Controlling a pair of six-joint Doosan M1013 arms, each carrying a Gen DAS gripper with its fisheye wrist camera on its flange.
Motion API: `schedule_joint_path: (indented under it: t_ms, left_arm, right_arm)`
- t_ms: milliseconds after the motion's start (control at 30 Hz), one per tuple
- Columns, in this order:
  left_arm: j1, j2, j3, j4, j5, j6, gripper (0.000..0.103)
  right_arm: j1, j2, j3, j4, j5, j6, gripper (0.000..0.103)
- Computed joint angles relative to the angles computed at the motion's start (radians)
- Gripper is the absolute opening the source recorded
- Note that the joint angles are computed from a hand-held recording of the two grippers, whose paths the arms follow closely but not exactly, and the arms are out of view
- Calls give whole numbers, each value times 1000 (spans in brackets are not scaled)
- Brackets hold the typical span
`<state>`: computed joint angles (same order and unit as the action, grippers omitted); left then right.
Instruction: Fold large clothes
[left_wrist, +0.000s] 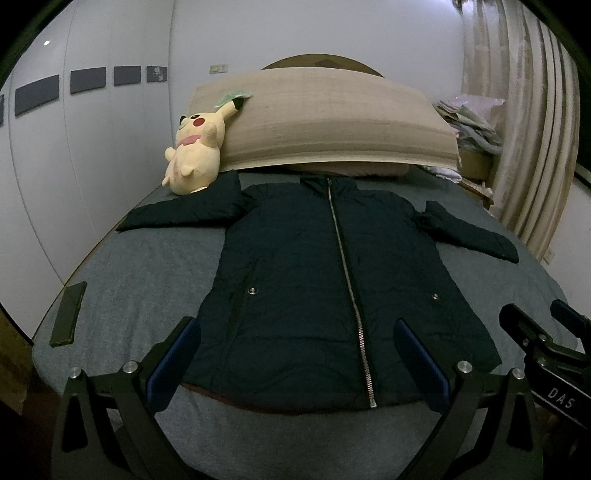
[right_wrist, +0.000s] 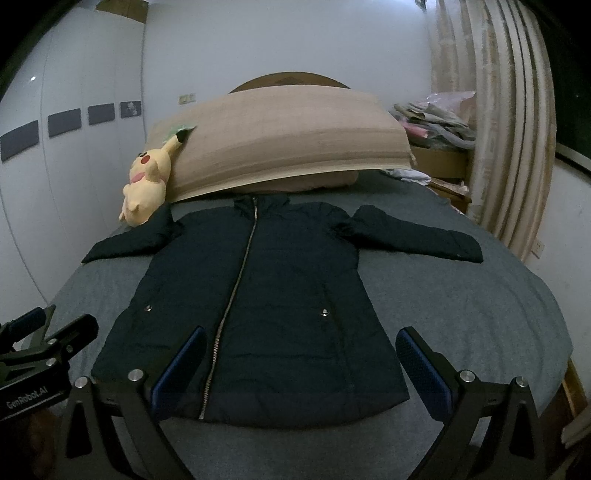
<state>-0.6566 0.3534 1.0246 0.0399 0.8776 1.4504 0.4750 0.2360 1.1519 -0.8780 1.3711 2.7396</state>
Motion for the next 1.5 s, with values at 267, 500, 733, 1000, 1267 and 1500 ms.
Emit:
schedule_joint_path:
  t_ms: [267,500,733,1000,1267,1500]
  left_arm:
    - [0,2,-2,-1,3,0,103]
    - [0,2,-2,-1,2,-1,103]
    - [-2,0,5,1,2,-4,103]
    - [2,2,11,-3,8,-8,103]
    - [1,4,10,-1,7,-3,103]
    - [1,6,6,-4,17,-3,103]
  right_arm:
    - [-1,2,-2,5,1,-6,103]
    - [-1,1,-2,5,1,-6,103]
    - [-2,1,3,10,-2,-4,103]
    - [0,1,11,17,0,-2,103]
    - [-1,4,10,20,2,5,103]
    - [-1,6,10,26,2,0,103]
